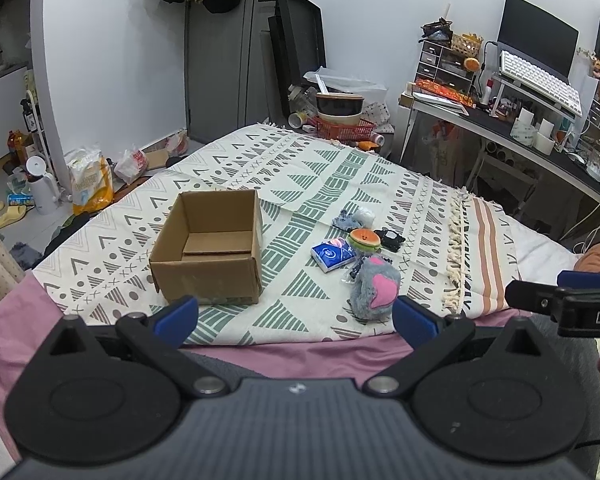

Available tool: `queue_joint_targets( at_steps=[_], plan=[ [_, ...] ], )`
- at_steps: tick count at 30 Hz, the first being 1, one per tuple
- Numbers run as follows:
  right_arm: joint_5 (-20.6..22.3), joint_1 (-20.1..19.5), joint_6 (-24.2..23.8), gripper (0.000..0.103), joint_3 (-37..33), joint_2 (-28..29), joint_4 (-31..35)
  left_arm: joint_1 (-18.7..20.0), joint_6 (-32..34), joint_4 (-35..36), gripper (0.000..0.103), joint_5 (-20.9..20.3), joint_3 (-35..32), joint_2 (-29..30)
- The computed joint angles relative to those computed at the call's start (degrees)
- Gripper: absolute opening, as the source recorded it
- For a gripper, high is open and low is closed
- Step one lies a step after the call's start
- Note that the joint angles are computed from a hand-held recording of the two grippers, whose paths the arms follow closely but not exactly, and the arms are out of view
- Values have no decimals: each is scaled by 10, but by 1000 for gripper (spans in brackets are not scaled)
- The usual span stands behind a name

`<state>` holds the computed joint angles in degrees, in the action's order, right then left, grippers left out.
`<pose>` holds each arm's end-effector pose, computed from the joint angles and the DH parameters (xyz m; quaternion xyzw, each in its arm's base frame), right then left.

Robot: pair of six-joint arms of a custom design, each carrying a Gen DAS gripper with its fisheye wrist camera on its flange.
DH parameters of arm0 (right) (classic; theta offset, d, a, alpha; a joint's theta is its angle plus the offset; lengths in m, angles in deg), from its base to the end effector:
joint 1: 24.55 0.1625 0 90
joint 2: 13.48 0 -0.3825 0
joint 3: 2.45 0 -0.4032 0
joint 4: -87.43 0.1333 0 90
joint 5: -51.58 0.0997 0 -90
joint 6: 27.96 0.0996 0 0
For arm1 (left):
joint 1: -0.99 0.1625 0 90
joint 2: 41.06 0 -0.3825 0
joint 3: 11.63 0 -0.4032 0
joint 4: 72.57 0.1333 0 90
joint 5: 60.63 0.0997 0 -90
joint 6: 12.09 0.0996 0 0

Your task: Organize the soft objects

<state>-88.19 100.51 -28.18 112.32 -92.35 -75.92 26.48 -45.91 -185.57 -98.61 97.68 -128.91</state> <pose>0.3448 -0.3917 0.3109 0.1316 -0.8597 0.3972 0.2931 -0.3520 -0.4025 0.3386 0.2321 0.8682 -0.3397 0.2776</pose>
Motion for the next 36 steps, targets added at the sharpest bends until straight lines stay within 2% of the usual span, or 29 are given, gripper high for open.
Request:
queue_joint_targets(
  at_steps=[23,36],
  plan=[
    [-18,6,-14,103,-7,11,-6,1,2,-14,102,1,-1,2],
    [-11,5,-21,103,-4,8,-9,5,-4,-6,102,5,-5,-2]
  ],
)
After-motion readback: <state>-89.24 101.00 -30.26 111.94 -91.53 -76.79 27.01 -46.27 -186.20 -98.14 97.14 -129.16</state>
